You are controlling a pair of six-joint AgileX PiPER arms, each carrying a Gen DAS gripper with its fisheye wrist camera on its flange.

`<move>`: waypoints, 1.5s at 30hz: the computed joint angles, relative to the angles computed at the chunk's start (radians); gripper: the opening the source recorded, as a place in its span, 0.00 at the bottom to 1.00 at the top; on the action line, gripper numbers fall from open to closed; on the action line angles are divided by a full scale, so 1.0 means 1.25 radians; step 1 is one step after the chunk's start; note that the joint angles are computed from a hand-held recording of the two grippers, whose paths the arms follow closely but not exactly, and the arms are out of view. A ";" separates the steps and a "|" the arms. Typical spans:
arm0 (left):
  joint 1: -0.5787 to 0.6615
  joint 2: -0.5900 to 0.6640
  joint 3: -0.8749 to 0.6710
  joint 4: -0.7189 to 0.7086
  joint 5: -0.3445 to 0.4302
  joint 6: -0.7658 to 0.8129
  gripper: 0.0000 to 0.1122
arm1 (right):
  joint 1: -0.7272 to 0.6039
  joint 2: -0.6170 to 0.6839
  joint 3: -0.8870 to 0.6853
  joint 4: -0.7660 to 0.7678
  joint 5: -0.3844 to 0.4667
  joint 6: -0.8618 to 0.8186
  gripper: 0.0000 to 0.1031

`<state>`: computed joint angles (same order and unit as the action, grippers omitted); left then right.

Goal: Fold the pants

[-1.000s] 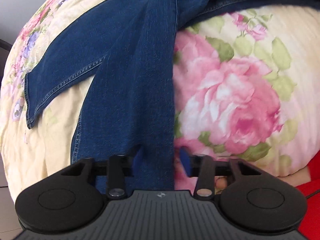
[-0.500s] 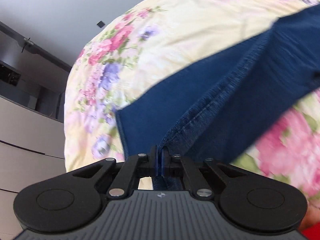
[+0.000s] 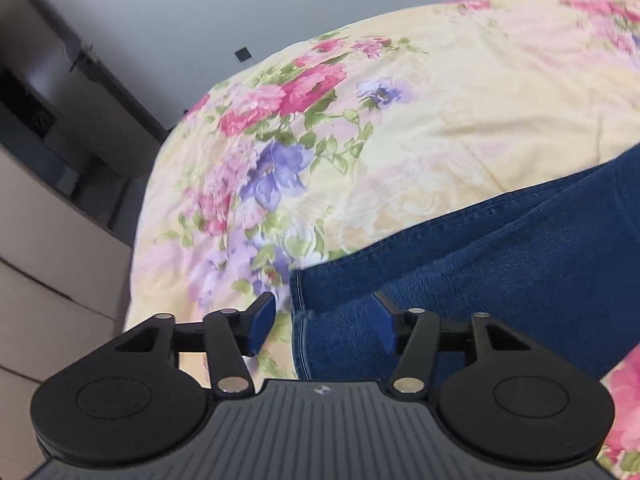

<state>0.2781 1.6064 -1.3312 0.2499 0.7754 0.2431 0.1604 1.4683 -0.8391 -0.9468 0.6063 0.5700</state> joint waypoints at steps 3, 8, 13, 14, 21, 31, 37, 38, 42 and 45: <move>0.090 0.004 0.021 -0.112 -0.027 0.025 0.59 | 0.006 0.011 0.002 -0.014 0.007 0.031 0.56; 0.233 0.075 0.013 -0.401 -0.053 0.089 0.59 | 0.047 0.020 0.010 -0.070 0.047 0.082 0.56; 0.263 0.153 -0.013 -0.493 -0.071 0.090 0.54 | 0.073 0.042 -0.016 -0.074 0.097 0.062 0.56; 0.268 0.172 -0.029 -0.500 -0.051 0.083 0.49 | 0.076 0.047 -0.023 -0.071 0.107 0.057 0.56; 0.290 0.179 -0.010 -0.547 -0.053 0.124 0.08 | 0.098 0.091 -0.028 -0.139 0.139 0.106 0.56; 0.235 0.065 0.016 -0.577 -0.213 0.219 0.05 | 0.111 0.101 -0.009 -0.215 0.170 0.184 0.56; 0.151 0.183 -0.033 -0.302 -0.288 -0.009 0.05 | 0.105 0.104 0.000 -0.227 0.157 0.200 0.56; 0.149 0.196 -0.023 -0.294 -0.309 -0.026 0.05 | 0.104 0.103 0.004 -0.230 0.154 0.204 0.56; 0.133 0.231 -0.025 -0.194 -0.317 -0.119 0.09 | 0.094 0.098 0.004 -0.221 0.140 0.192 0.56; 0.149 0.199 -0.014 -0.202 -0.311 -0.123 0.22 | 0.087 0.087 0.010 -0.216 0.130 0.196 0.56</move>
